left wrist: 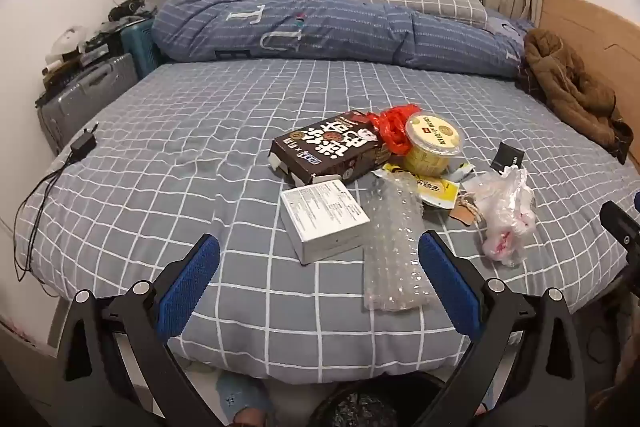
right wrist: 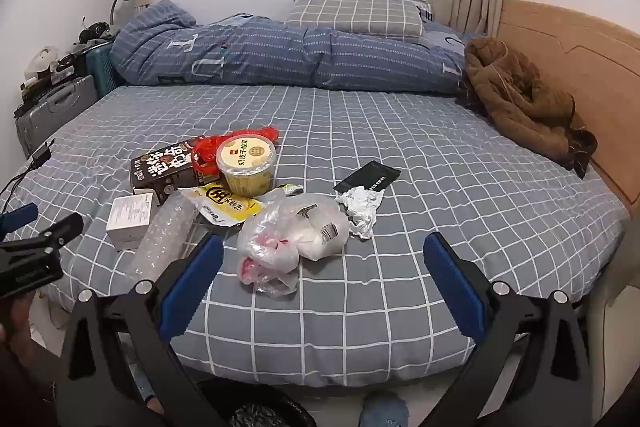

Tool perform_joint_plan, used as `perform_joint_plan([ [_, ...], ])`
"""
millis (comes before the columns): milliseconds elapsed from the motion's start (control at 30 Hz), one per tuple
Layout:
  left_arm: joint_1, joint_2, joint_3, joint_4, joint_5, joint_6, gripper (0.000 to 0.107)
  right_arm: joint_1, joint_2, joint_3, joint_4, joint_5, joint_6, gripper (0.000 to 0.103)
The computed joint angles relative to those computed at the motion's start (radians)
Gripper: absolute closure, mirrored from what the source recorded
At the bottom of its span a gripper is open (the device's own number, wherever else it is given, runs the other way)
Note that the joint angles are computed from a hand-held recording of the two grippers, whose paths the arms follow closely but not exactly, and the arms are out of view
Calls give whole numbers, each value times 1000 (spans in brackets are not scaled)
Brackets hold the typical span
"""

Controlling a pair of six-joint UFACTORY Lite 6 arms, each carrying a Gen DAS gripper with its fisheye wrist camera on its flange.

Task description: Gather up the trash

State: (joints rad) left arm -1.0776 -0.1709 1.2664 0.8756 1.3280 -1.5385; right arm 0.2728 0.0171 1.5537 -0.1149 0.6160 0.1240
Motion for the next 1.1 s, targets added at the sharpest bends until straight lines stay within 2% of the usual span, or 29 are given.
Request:
perform_joint_plan([
  [200,-37,43,36,3,45,10,10,-1,-4,0,14,7,1,7],
  [267,-14,54,50,-16,23,34,10,-30,-18,-15,78,-12,-51,7],
  [433,-5,70,58,-25,9,42,10,-36,-6,17,98,16,-70,7],
  [467,-2,64,49,-29,3,43,10,-43,-3,-8,113,-9,-86,7],
  [1100,10,55,33,-53,-6,48,10,6,21,-9,57,-25,-46,7],
])
